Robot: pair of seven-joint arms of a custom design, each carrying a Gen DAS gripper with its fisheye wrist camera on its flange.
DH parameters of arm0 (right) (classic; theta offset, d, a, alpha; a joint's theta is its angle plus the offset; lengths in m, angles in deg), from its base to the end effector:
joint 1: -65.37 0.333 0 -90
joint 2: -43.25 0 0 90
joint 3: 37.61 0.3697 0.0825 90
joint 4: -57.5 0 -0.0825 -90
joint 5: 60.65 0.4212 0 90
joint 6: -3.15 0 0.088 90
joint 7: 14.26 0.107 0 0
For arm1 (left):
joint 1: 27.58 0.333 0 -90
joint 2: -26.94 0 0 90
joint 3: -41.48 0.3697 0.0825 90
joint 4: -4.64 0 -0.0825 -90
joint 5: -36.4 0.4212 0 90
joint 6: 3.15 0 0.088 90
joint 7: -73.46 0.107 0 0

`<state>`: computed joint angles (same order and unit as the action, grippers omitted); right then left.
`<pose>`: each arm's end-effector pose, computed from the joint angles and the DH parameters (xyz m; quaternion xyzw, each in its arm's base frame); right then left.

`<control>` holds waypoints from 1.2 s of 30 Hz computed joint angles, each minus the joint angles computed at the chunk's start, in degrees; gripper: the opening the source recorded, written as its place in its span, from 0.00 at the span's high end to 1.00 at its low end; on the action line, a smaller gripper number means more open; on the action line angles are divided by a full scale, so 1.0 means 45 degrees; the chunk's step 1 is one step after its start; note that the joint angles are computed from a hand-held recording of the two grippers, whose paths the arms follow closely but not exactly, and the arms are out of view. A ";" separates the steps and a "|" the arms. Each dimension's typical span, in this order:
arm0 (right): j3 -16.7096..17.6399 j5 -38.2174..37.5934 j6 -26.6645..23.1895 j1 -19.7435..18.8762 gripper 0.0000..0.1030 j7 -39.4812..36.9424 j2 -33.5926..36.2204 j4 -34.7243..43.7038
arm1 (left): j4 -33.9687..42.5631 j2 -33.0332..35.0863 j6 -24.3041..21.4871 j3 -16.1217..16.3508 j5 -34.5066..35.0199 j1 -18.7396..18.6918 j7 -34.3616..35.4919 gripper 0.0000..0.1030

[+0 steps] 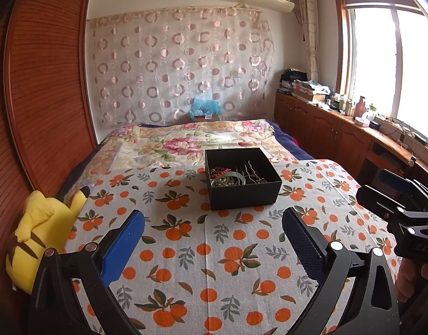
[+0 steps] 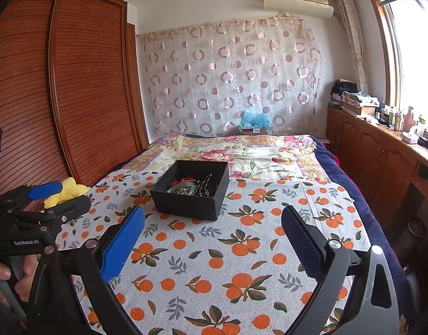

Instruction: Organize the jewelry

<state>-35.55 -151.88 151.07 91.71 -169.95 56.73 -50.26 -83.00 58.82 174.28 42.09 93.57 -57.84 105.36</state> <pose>0.5963 0.3407 0.4540 -0.5246 0.6647 -0.3812 0.3711 0.6519 -0.4537 0.4518 -0.4496 0.7446 -0.4191 0.2603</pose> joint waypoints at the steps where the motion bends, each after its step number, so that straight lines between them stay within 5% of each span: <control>1: -0.0001 0.0004 0.0009 -0.0003 0.04 0.0004 -0.0001 0.0000 | 0.0003 0.0009 0.0014 0.0009 0.0004 -0.0008 -0.0005 0.08; 36: -0.0004 0.0001 0.0048 -0.0021 0.04 0.0034 -0.0015 -0.0024 | 0.0097 0.0044 0.0149 0.0443 0.0536 -0.0335 -0.0763 0.08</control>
<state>-35.56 -151.88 151.29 91.62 -169.79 56.66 -50.37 -82.56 59.02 174.95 44.09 95.99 -59.34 101.92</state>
